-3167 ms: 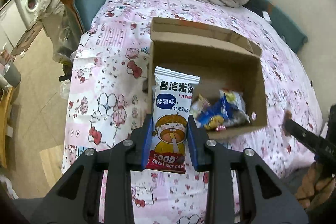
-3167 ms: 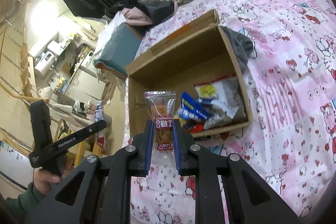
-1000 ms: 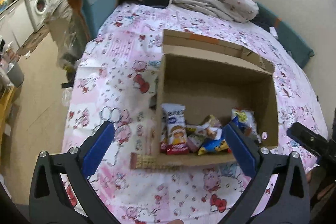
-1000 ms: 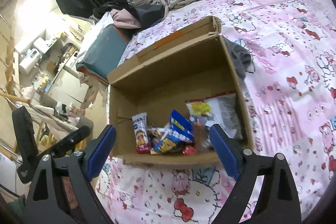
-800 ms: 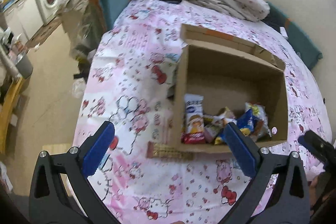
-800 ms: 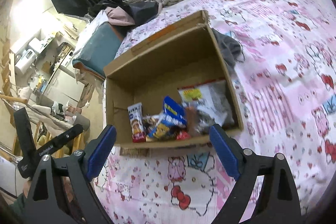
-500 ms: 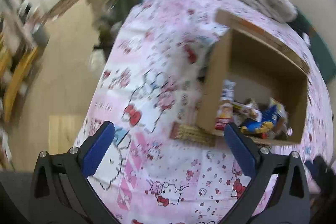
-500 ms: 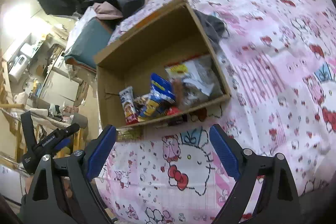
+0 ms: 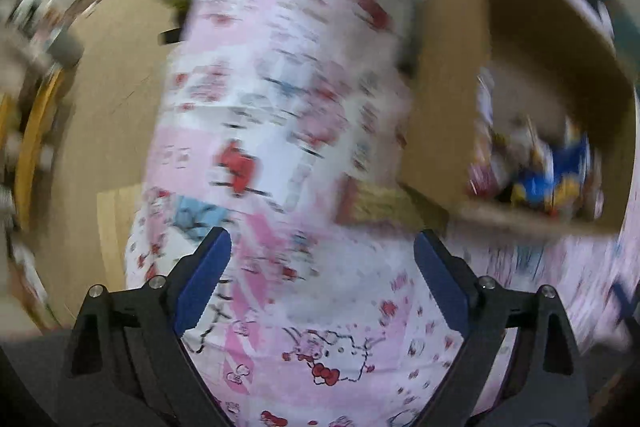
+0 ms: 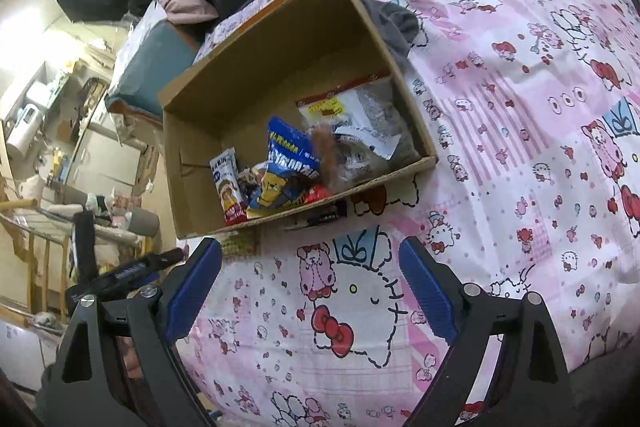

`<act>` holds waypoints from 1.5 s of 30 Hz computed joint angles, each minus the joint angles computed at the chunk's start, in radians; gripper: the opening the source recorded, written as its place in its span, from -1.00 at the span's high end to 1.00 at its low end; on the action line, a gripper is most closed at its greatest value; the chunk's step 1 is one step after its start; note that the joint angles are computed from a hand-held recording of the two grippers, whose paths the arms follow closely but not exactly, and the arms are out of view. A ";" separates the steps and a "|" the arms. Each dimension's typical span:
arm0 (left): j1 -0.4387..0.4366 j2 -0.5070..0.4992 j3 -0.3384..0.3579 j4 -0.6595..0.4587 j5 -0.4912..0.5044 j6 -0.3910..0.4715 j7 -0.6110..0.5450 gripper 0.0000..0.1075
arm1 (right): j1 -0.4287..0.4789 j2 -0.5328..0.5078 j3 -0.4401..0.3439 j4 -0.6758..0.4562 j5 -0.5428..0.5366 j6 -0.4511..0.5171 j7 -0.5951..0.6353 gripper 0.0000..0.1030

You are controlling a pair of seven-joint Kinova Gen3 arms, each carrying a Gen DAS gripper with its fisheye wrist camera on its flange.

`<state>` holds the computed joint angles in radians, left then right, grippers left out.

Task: Organize snacks
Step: 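Move both open tools back toward the wafer bar and red candy in front of the box, then lower the left gripper and grasp the checkered wafer bar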

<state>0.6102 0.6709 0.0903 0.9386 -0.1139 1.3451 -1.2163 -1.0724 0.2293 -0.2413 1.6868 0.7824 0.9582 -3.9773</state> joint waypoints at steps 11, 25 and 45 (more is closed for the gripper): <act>0.132 0.027 -0.034 0.063 -0.140 -0.163 -0.019 -0.82 | 0.021 0.017 0.015 -0.012 -0.033 -0.059 0.085 -0.79; 0.106 0.115 -0.015 -0.004 -0.091 -0.096 -0.085 -0.55 | 0.011 0.004 0.027 0.022 -0.027 -0.073 0.026 -0.79; 0.013 -0.076 0.108 0.149 0.163 -0.046 -0.387 0.19 | 0.011 -0.040 -0.011 0.081 0.072 -0.085 -0.149 -0.79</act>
<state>0.6229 0.5948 0.1987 1.0880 0.0495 1.2992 -1.6035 -1.0617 0.1889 -0.2521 1.7681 0.8546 0.8730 -4.1261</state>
